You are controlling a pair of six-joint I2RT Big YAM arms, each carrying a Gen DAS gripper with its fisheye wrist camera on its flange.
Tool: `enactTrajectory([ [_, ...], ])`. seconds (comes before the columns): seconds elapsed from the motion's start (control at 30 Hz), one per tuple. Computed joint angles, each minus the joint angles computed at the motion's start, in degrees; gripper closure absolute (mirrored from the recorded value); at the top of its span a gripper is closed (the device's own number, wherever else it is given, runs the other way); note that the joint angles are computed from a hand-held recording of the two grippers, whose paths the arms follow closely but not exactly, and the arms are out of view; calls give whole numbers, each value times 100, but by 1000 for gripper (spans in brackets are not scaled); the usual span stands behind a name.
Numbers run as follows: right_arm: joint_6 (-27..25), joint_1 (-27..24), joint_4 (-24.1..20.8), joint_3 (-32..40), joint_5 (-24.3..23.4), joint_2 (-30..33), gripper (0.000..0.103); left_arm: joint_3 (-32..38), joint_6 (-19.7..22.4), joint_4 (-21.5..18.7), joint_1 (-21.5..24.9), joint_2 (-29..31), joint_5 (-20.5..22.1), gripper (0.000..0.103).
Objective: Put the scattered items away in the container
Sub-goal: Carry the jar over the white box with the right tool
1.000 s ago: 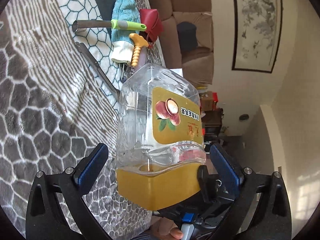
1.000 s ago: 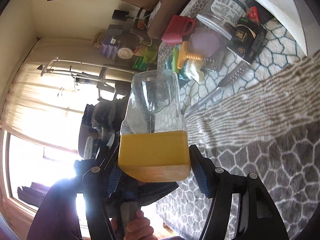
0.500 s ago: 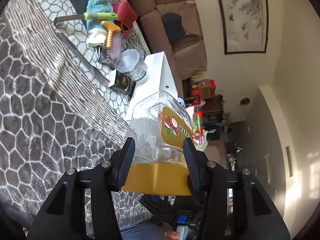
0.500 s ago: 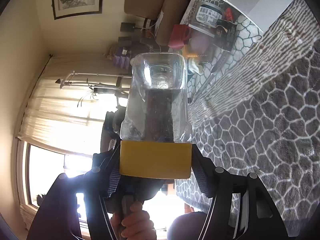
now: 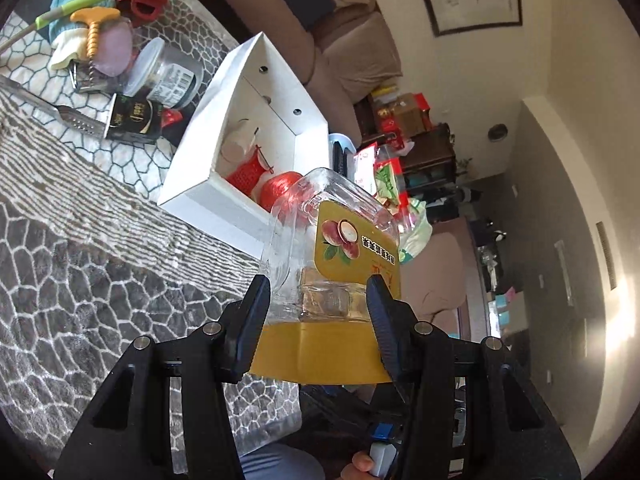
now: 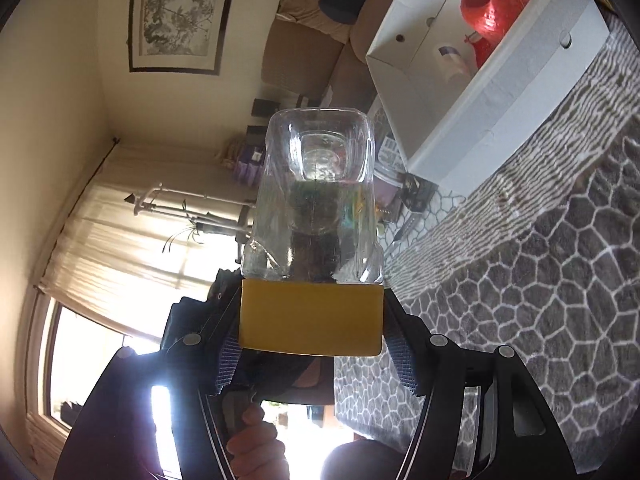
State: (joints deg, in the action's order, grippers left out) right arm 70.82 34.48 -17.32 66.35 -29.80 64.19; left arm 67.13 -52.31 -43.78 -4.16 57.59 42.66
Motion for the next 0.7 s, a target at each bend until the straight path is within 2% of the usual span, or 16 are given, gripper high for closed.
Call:
enactTrajectory([
  [0.07, -80, -249, -64, 78, -142, 53, 37, 277, 36, -25, -185, 320, -112, 57],
  [0.2, -266, -713, -222, 400, -388, 373, 37, 1070, 351, -324, -510, 1077, -370, 56],
  [0.4, -451, -1341, -433, 1222, -698, 1194, 37, 2403, 646, -616, -682, 2342, -547, 56],
  [0.5, -555, -1577, -614, 1860, -829, 1786, 37, 3365, 834, -985, -742, 3113, -710, 55],
  [0.63, -309, -1816, -512, 2658, -984, 2644, 37, 4750, 1204, -1615, -756, 4208, -872, 55],
  [0.7, -452, -1892, -730, 3192, -958, 3126, 37, 5465, 1453, -1988, -756, 4766, -1010, 55],
])
